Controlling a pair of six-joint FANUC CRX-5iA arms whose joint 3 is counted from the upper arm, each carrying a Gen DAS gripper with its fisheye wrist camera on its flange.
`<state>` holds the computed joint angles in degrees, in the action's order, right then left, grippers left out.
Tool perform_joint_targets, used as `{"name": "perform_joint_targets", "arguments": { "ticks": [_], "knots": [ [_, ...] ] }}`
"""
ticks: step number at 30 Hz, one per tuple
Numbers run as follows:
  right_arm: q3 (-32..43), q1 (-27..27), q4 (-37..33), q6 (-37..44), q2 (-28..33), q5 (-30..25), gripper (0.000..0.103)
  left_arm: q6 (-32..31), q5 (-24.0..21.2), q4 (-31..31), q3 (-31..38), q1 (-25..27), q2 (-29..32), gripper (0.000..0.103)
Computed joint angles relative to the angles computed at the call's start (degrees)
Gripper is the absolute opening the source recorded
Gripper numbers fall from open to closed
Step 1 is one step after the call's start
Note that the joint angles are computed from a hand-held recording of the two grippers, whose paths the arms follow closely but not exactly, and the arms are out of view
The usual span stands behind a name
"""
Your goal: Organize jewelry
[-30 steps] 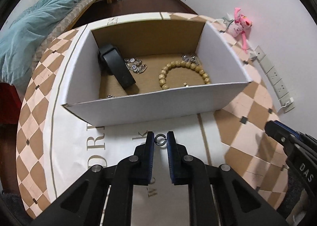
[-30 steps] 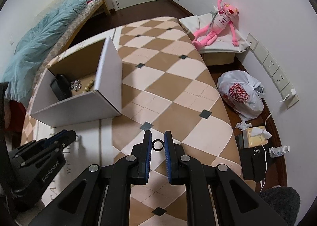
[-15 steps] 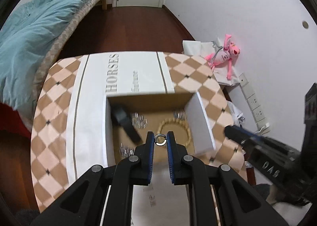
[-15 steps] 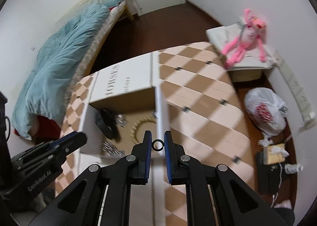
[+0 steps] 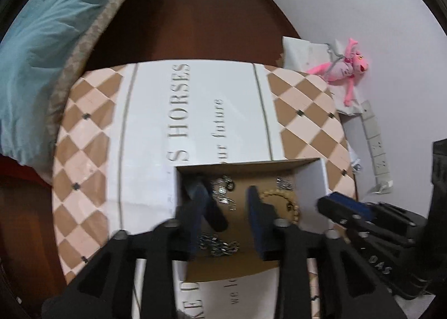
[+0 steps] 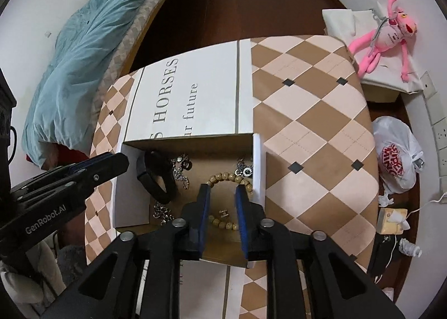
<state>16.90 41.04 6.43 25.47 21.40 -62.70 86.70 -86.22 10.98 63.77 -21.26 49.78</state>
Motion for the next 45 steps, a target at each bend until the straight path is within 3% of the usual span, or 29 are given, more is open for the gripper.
{"name": "perform_joint_targets", "arguments": {
  "ticks": [2,6,7,9,12,13,21,36,45],
  "knots": [
    [-0.15,0.18,0.64,-0.82,-0.4,-0.53,0.026,0.32,1.48,-0.81,-1.57,0.2,-1.24,0.065],
    [-0.54,1.63,4.67,-3.96,-0.85,-3.38,0.042,0.7,5.59,-3.43,-7.51,0.2,-5.64,0.07],
    [-0.63,1.94,5.42,-4.44,-0.92,-4.03,0.051,0.83,6.37,-4.26,-8.62,0.11,-6.48,0.073],
    [-0.41,3.01,7.51,-5.95,-0.67,-6.6,0.068,1.18,7.74,-6.01,-10.77,-0.14,-8.1,0.088],
    [0.23,4.34,9.78,-7.21,0.06,-10.65,0.098,1.91,10.06,-8.8,-15.1,-0.62,-11.18,0.096],
    [0.81,5.01,10.66,-7.46,0.61,-12.76,0.1,2.15,10.65,-9.5,-16.14,-0.78,-11.94,0.096],
    [0.09,8.49,13.92,-11.31,-0.23,-17.27,0.101,3.3,15.16,-10.98,-25.75,-1.05,-19.05,0.097],
    [2.2,21.24,29.24,-20.18,-5.31,-28.57,0.101,1.94,25.09,-9.07,-41.05,-0.12,-38.08,0.097],
    [6.98,27.91,36.71,-21.06,-5.08,-35.68,0.102,3.42,25.66,-10.77,-45.05,-0.03,-45.83,0.097]
  ]
}}
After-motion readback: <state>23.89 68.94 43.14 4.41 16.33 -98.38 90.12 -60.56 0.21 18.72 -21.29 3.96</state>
